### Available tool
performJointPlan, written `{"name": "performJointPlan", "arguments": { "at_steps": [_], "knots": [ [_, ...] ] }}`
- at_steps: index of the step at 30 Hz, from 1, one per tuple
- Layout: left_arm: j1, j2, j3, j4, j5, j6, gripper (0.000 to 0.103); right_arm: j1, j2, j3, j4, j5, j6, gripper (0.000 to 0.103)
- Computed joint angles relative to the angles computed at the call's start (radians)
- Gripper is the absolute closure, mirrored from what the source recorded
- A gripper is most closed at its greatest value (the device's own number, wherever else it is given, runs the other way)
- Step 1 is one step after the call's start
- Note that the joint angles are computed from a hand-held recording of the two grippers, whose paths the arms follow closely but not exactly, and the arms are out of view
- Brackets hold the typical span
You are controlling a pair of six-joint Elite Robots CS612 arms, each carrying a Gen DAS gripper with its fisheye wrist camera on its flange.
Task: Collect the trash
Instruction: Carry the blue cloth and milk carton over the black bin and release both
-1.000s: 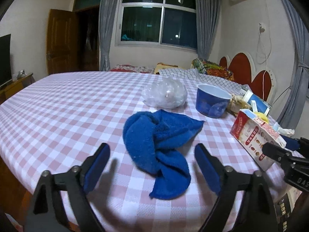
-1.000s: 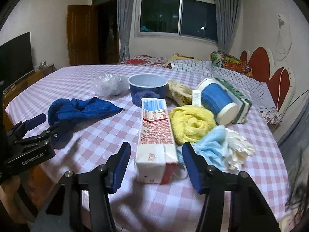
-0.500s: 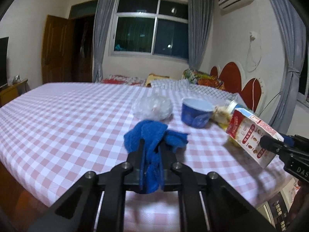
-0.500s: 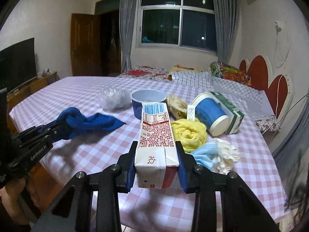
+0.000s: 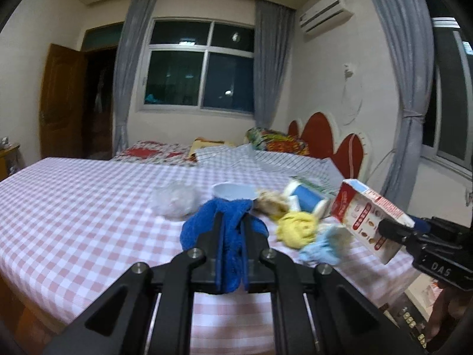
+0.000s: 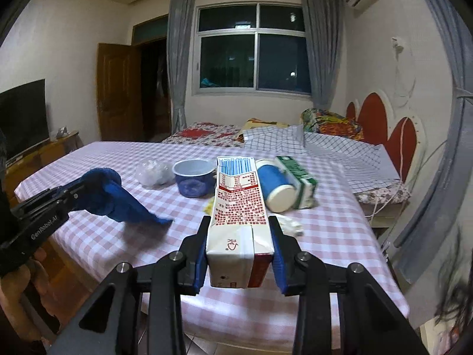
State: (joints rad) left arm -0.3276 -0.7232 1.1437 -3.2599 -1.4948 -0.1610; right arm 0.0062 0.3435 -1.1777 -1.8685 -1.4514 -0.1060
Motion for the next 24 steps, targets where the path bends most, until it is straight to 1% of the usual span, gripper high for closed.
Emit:
{"name": "performJointPlan", "arguments": {
  "at_steps": [6, 11, 16, 17, 23, 24],
  "knots": [
    [-0.02, -0.005, -0.005, -0.025, -0.071, 0.029, 0.093, -0.033, 0.025, -0.074, 0.029, -0.026, 0.03, 0.065],
    [-0.038, -0.005, -0.012, -0.022, -0.169, 0.047, 0.094, -0.068, 0.06, -0.159, 0.069, -0.072, 0.057, 0.065],
    [-0.066, -0.01, -0.003, -0.018, -0.268, 0.08, 0.094, -0.1, 0.096, -0.24, 0.126, -0.127, 0.082, 0.065],
    [-0.073, -0.007, -0.006, -0.008, -0.292, 0.087, 0.094, -0.108, 0.106, -0.262, 0.147, -0.141, 0.088, 0.065],
    [-0.116, 0.009, -0.01, 0.047, -0.384, 0.109, 0.094, -0.154, 0.162, -0.366, 0.27, -0.212, 0.133, 0.065],
    [-0.125, 0.013, -0.013, 0.069, -0.401, 0.116, 0.094, -0.16, 0.17, -0.379, 0.286, -0.222, 0.139, 0.065]
  ]
}}
